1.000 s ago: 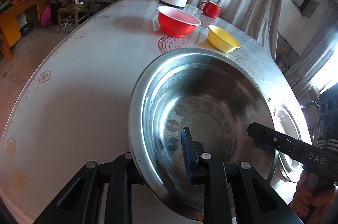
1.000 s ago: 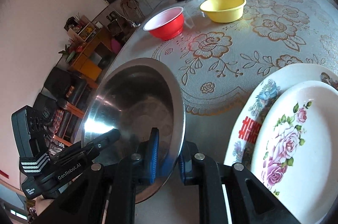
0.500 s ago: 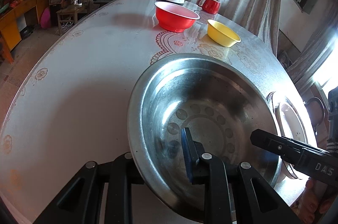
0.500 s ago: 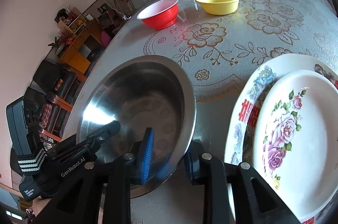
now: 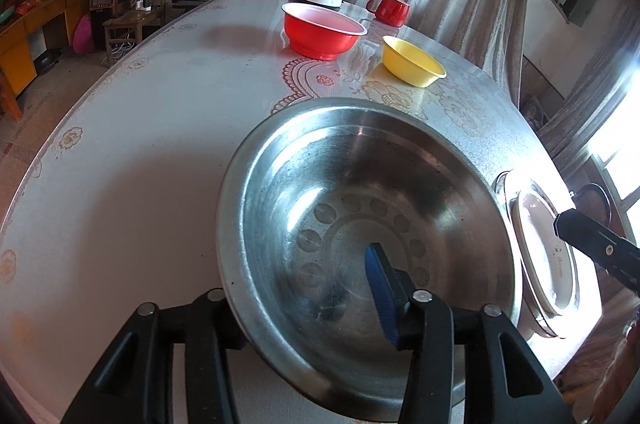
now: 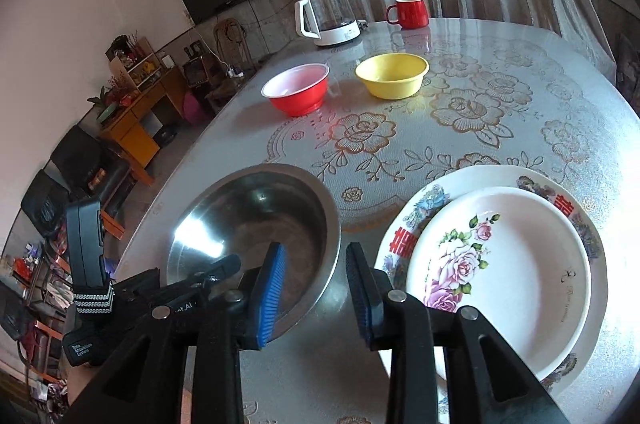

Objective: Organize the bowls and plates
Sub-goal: 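Lower the steel bowl onto the table and open the right gripper, then move the right tool to the yellow bowl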

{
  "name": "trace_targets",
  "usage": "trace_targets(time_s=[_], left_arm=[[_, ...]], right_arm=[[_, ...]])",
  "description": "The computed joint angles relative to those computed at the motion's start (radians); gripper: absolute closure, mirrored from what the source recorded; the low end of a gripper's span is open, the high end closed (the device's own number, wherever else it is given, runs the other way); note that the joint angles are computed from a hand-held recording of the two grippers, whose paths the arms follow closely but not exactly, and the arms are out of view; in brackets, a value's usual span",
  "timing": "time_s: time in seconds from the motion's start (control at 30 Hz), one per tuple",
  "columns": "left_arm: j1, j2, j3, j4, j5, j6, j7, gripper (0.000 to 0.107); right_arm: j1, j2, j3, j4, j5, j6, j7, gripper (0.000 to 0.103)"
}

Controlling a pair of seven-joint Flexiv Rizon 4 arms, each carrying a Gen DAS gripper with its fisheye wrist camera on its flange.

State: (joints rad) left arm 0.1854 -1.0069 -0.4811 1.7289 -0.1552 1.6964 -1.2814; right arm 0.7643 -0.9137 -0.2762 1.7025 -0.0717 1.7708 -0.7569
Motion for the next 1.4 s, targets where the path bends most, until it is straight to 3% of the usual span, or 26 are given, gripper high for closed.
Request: trace_targets(time_s=[0.2,0.3,0.43,0.6,0.9,1.07,1.23,1.4], left_arm=[[0.027,0.014,-0.028,0.032,0.019,0.046,-0.027,0.029],[0.036,0.028,-0.030,0.046,0.022,0.051,-0.054,0.028],[0.065,0.042,-0.051,0.071,0.046,0.093,-0.092,0.016],[0.036,0.081,-0.008,0.037,0.064,0.072,-0.104,0.009],[-0.083,0.105,0.090,-0.076,0.017,0.022,-0.075,0.004],[-0.147,0.102,0.137,-0.156,-0.016,-0.052,-0.031,0.004],[-0.153,0.087,0.115,-0.210,-0.066,-0.102,0.013,0.004],[-0.178,0.067,0.127,-0.274,-0.120,-0.162,0.035,0.004]], right_arm=[[-0.011,0.006,-0.004,0.013,0.029,0.010,0.018,0.072],[-0.035,0.013,0.022,0.015,0.026,0.008,0.021,0.072],[-0.041,0.018,0.026,0.029,0.024,0.024,0.014,0.072],[-0.053,0.044,0.015,0.049,0.016,0.023,-0.017,0.072],[-0.131,0.057,0.024,0.014,-0.003,-0.021,-0.030,0.072],[-0.160,0.041,0.003,-0.031,-0.041,-0.083,-0.012,0.072],[-0.248,0.018,0.064,-0.101,-0.104,-0.148,-0.005,0.072],[-0.356,-0.029,0.175,-0.214,-0.165,-0.235,-0.028,0.072]])
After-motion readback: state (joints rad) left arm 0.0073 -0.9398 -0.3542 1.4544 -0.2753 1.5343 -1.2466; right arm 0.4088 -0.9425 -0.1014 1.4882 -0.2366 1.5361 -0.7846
